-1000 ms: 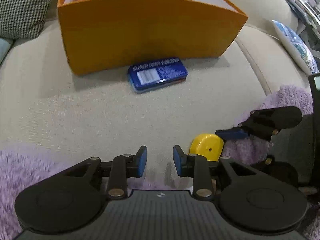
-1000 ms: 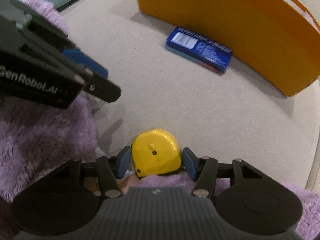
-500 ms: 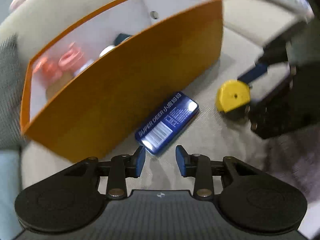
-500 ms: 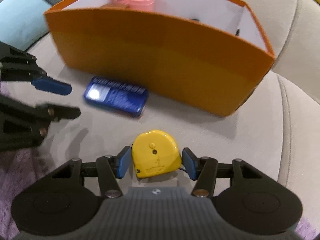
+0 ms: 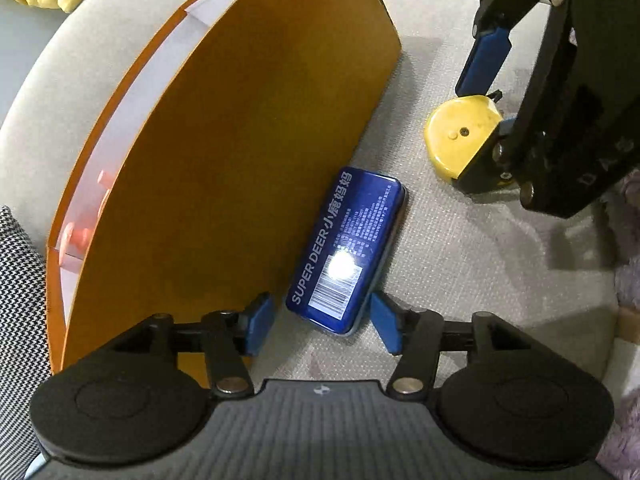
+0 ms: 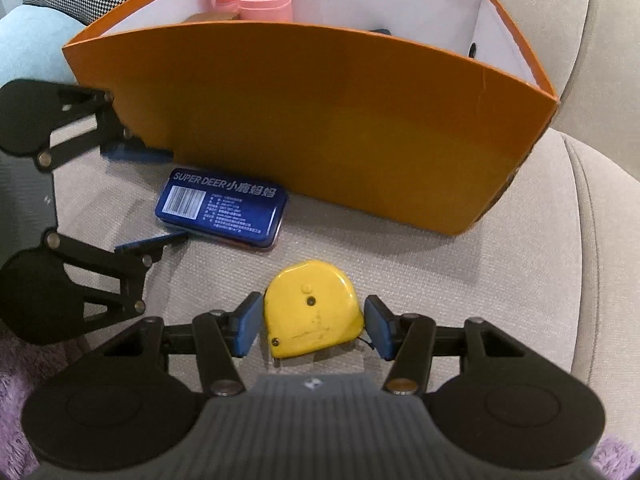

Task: Organize rigid objects
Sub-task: 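Grasp blue SUPER DEER tin edgewise with left gripper against the box wall, then carry blue tin in left gripper while right gripper carries tape measure into box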

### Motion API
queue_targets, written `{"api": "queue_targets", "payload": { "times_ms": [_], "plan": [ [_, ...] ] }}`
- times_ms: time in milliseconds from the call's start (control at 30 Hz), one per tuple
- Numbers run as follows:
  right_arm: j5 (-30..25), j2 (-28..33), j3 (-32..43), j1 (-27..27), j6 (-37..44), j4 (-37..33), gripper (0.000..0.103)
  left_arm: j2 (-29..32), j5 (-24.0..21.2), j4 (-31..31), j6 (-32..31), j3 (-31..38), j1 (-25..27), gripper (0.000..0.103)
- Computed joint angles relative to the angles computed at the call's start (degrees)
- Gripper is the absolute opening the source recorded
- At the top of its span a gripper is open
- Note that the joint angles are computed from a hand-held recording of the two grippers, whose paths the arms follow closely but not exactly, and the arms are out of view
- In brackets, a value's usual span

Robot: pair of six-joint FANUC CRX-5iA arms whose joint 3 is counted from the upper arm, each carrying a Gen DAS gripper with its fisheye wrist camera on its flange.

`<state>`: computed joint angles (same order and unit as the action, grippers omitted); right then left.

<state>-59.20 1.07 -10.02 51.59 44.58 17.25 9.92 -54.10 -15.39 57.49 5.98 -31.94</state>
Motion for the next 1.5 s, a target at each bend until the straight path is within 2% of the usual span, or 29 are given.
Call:
{"api": "queue_targets", "payload": {
  "times_ms": [167, 433, 600, 833, 900, 1000, 1133, 1300, 1433, 1500],
  "plan": [
    [0.50, -1.22, -1.26, -0.02, -0.53, 0.00, 0.057, 0.42, -0.77, 1.59, -0.81, 0.67, 0.63, 0.044],
    [0.26, -1.51, -1.25, -0.07, -0.28, 0.22, 0.057, -2.68, 0.18, 0.60, 0.82, -1.41, -0.11, 0.025],
    [0.31, -1.42, -1.27, -0.01, -0.26, 0.39, 0.057, -5.20, 0.80, 1.50, 1.34, -2.72, 1.12, 0.023],
    [0.33, -1.23, -1.21, -0.03, -0.16, 0.37, 0.057, -4.51, 0.11, 3.50, -3.16, -2.43, 1.82, 0.024],
    [0.39, -1.23, -1.11, -0.23, 0.09, -0.03, 0.057, -3.71, 0.99, 2.21, -4.56, -1.86, 1.15, 0.025],
    [0.66, -1.24, -0.94, -0.75, 0.64, -0.90, 0.057, -4.65, 4.59, -3.53, -3.59, -2.80, -1.01, 0.024],
    [1.02, -1.42, -0.87, -1.43, 1.18, -1.92, 0.057, -2.98, 3.41, -0.22, -6.56, -1.01, -0.36, 0.026],
    [1.09, -1.30, -0.30, -2.44, 3.06, -3.37, 0.058, -1.07, 5.01, 4.23, -10.21, -1.12, 0.40, 0.027],
    [0.60, -1.36, 0.27, -2.99, 3.91, -4.44, 0.058, 0.26, 5.67, 5.23, -9.18, -0.59, -0.13, 0.029],
    [0.00, -1.41, 0.72, -3.34, 4.77, -5.26, 0.058, 0.54, 5.72, 6.71, -8.61, -0.56, 0.23, 0.025]
  ]
}}
